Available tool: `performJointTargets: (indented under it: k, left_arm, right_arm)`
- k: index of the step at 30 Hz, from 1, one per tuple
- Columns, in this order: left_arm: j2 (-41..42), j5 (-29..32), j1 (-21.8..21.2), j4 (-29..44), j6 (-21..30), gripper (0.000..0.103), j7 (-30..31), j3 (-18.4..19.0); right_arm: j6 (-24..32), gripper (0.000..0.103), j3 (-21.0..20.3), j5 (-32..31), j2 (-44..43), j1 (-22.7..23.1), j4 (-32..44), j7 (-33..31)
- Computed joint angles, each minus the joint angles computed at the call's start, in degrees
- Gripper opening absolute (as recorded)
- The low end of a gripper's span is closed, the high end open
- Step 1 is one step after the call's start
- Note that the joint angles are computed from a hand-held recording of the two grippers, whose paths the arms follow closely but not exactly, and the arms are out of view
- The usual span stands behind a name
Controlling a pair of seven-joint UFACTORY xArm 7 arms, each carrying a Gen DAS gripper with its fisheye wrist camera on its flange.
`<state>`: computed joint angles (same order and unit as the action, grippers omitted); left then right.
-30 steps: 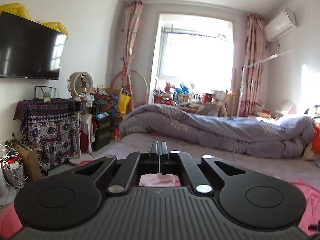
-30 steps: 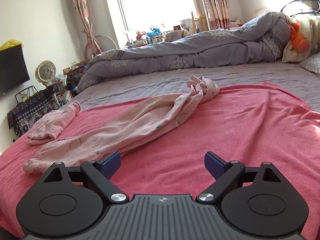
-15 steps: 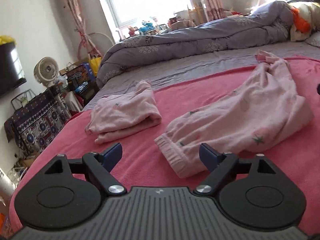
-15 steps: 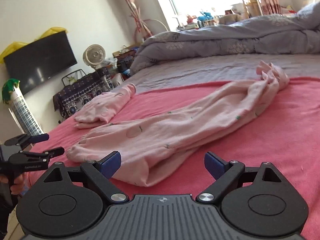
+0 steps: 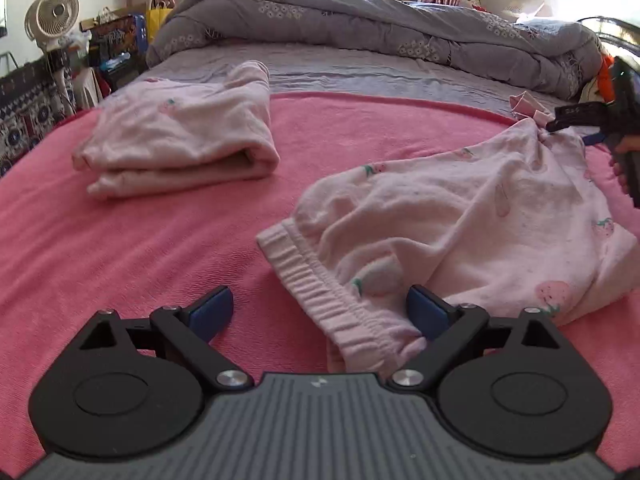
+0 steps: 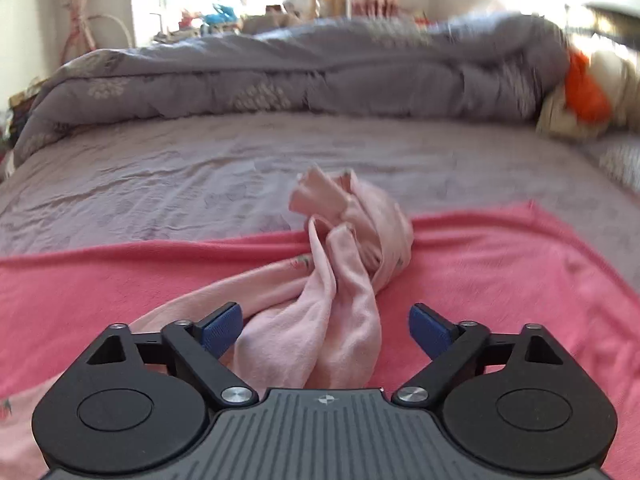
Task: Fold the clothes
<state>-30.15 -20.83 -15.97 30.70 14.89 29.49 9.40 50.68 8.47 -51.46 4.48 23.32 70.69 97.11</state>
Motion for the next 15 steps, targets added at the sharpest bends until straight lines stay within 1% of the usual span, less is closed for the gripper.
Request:
performJointTargets:
  k: [1,2,3,4,5,7,8,10,12,13,14,15]
  left_arm:
    - [-0.4,-0.7,-1.0,0.0,0.4,0.081,0.8,1.0]
    - [-0.9,-1.5,-1.9,0.2,1.2,0.077,1.7,1.9]
    - [-1.3,-2.4,-2.7,0.4,1.9,0.069,2.6,2.8]
    - [-1.6,-3.1,-3.1,0.9,3.0,0.061,3.2,3.4]
    - [-1.6,-3.4,-2.9,1.6,4.2,0.059,3.3,3.2]
    - [-2.8,-3.9,-2.1,1.5,4.7,0.054,3.7,2.7]
    - [-3.4,-4.0,-1.8,1.4,4.9,0.053,3.9,2.5]
    - [-4.7,-4.3,-1.4,1.3,4.8,0.047,4.2,2.3]
    - [-5.7,-4.3,-0.9,1.6,4.8,0.047,3.9,2.0]
    - [-6.5,-4.2,-0.8,1.5,4.8,0.047,4.1,2.2]
    - [-7.3,-4.2,-0.7,1.4,4.9,0.047,4.2,2.5]
    - [-7.9,-3.7,-0.1,1.3,4.8,0.047,4.1,2.2]
  right_arm:
    - [-3.0,0.014,-1.8,0.2,-1.2,1.0,-2.2,4.2]
    - [-3.5,0.014,-1.2,-2.1,-2.2,0.7,-3.5,9.6]
    - [-1.7,0.014,0.4,-5.5,-3.9,0.4,-4.8,12.6]
    - [2.6,0.014,2.1,-8.4,-5.7,1.1,-5.3,13.3]
    - [7.3,0.014,3.7,-11.1,-7.3,2.0,-5.6,13.8]
    - [13.1,0.014,7.5,-15.6,-14.0,3.4,-9.3,14.8]
    - [15.2,0.015,9.7,-16.1,-18.1,4.0,-11.6,14.6]
    - [19.3,0.017,13.9,-13.1,-26.9,5.9,-15.8,10.6]
    - [24.6,0.024,17.6,-7.5,-32.3,7.9,-17.9,5.8]
    - [25.9,0.040,18.0,-1.9,-34.7,9.9,-18.5,1.7]
    - [26.9,0.066,17.7,4.0,-36.3,11.9,-19.0,-2.4]
    - [28.8,0.075,18.2,8.6,-36.9,13.0,-19.0,-4.8]
